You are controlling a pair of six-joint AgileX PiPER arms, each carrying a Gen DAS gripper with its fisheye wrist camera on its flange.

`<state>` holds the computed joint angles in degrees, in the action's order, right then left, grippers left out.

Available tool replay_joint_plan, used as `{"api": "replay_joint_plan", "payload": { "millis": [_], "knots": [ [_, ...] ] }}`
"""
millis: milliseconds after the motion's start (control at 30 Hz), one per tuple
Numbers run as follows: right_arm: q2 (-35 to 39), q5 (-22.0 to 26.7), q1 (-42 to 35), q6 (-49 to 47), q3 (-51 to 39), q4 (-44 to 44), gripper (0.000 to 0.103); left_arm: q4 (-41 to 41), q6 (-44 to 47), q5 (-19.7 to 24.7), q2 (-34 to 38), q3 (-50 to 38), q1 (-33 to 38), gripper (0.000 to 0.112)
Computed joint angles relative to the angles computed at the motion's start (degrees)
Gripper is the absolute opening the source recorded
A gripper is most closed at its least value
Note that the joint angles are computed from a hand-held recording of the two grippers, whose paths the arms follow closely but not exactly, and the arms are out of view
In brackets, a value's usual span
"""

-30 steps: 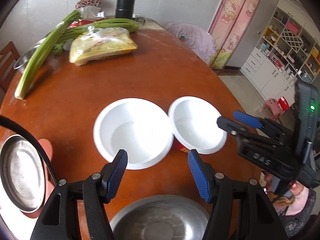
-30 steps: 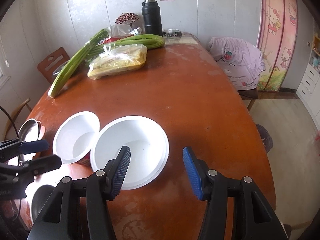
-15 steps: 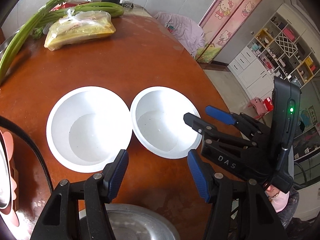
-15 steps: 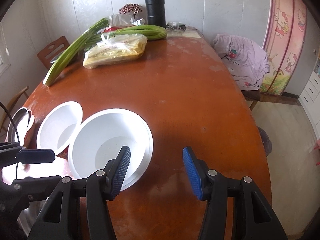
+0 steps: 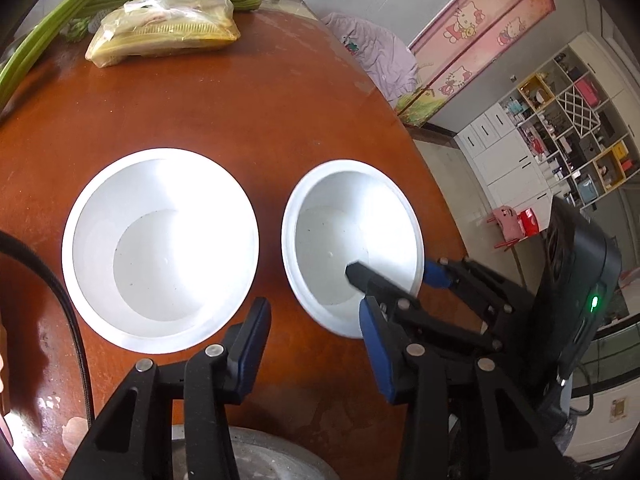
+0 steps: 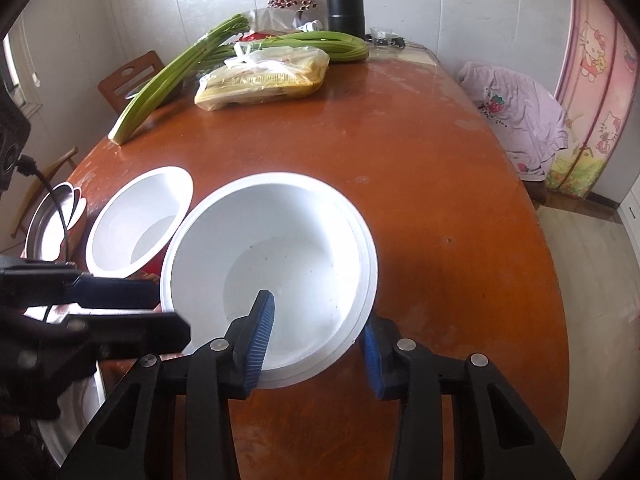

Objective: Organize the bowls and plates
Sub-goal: 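Move both grippers to the rim of the larger white noodle bowl, then close both grippers on the white bowl rim and lift it over the basin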

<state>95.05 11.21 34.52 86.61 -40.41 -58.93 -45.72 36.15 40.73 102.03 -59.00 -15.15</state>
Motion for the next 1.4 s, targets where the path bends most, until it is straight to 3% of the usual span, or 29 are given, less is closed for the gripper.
{"api": "replay_joint_plan", "payload": {
  "millis": [167, 333, 667, 1033, 1400],
  "knots": [
    [-0.5, -0.1, 2.5, 0.7, 0.2, 0.3, 0.042, 0.7, -1.2, -0.5, 0.6, -0.7, -0.4, 0.045],
    [-1.2, 0.7, 3.8, 1.7, 0.9, 1.3, 0.042, -0.2, -0.5, 0.0, 1.2, -1.0, 0.7, 0.032],
    [-5.7, 4.5, 7.3, 7.9, 2.7, -1.5, 0.042, -2.0, 3.1, -0.4, -3.8, 2.6, 0.9, 0.031],
    [-10.8, 15.4, 17.6, 9.7, 0.5, 0.0, 0.042, -2.4, 6.4, 1.7, -14.8, 9.4, 5.1, 0.031],
    [-9.0, 25.7, 29.4, 10.2, -6.8, 1.6, 0.042, -2.8, 13.2, 7.9, -25.8, 16.3, 16.8, 0.031]
  ]
}}
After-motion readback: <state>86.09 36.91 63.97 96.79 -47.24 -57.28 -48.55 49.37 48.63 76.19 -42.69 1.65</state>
